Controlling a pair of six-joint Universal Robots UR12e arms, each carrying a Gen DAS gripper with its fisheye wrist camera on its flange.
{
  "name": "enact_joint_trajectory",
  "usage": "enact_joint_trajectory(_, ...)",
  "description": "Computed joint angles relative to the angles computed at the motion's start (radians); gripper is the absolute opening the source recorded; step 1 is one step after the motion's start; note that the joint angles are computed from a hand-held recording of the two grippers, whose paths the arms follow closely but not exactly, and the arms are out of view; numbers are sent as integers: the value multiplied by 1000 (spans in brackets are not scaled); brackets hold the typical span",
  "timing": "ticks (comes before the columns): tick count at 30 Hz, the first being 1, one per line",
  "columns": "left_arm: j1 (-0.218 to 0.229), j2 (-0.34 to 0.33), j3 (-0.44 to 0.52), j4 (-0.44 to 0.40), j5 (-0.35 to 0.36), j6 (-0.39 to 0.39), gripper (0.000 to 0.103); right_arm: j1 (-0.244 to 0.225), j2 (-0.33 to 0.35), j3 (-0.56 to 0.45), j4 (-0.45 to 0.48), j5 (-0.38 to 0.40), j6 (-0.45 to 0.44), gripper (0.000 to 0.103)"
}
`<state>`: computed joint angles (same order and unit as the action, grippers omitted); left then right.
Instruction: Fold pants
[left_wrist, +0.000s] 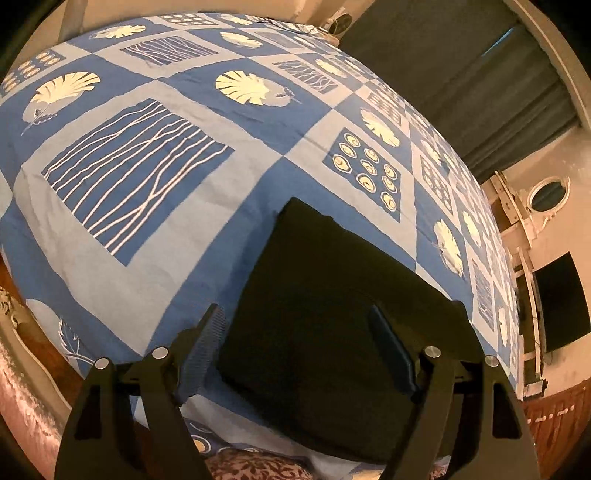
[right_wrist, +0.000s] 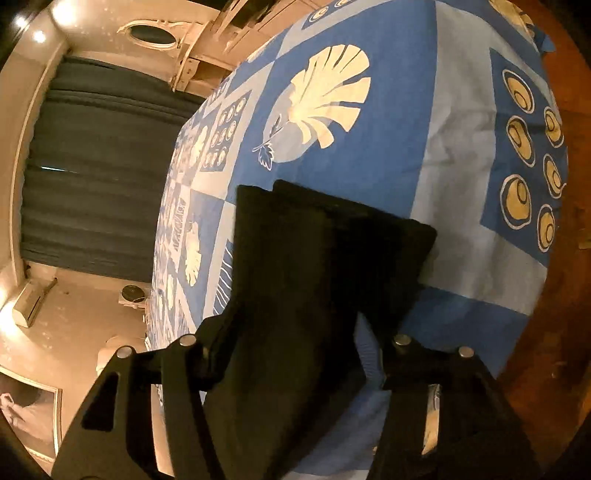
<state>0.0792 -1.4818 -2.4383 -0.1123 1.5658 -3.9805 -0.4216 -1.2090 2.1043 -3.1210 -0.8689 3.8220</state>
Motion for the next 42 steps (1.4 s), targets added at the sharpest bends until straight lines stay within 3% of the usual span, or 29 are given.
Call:
enact_joint_trajectory(2,-2,-2,0,1,-5,-6,78,10,-17,-5,49,-46,-42,37)
enact_joint_trajectory(3,-5,-2,1,-1,0,-7,78,12,-23,-9,68,-60,-65,10)
enact_joint_trajectory(4,-8,-1,1,-2,3,-8,78,15,-33,-10,90,-89,-100,7)
enact_joint_trajectory(7,-9,-1,0,1,4,-9,78,-5,-36,12,78,-95,-67,6)
enact_joint_trajectory(12,-9,-3,-2,2,2,-10,78,-55,2,43,-12,15,59,5)
enact_joint_trajectory(14,-11,-2,-2,6,7,-9,78,-54,-16,46,-15,-21,56,10)
enact_joint_trajectory(15,-13,0,-2,12,15,-7,78,-53,-30,43,-2,-48,40,19)
enact_joint_trajectory(16,-18,1,-1,18,28,-5,78,-55,-38,42,2,-67,27,43)
enact_joint_trajectory(17,-23,2,0,24,41,-1,78,-54,-50,37,7,-110,4,56)
enact_joint_trajectory(18,-30,3,4,28,57,7,78,-56,-54,30,10,-127,-18,65)
enact_joint_trajectory(19,-36,3,8,35,69,17,78,-61,-50,25,1,-126,-31,65)
enact_joint_trajectory(22,-57,-3,24,51,91,69,78,-86,-12,-28,42,-14,-168,66)
enact_joint_trajectory(25,-75,-16,39,64,91,138,83,-94,25,-87,167,94,-313,66)
enact_joint_trajectory(28,-89,-29,47,63,88,157,85,-87,39,-115,282,136,-406,69)
enact_joint_trajectory(32,-94,-41,56,24,69,163,85,-94,65,-122,280,202,-402,71)
enact_joint_trajectory(36,-91,-50,53,23,53,130,85,-98,55,-136,439,258,-552,71)
enact_joint_trajectory(38,-88,-51,52,18,41,112,85,-86,36,-142,492,198,-628,63)
enact_joint_trajectory(40,-83,-52,49,19,25,90,85,-63,22,-161,558,118,-697,23)
enact_joint_trajectory(42,-81,-51,45,20,17,75,85,-51,23,-177,622,113,-733,22)
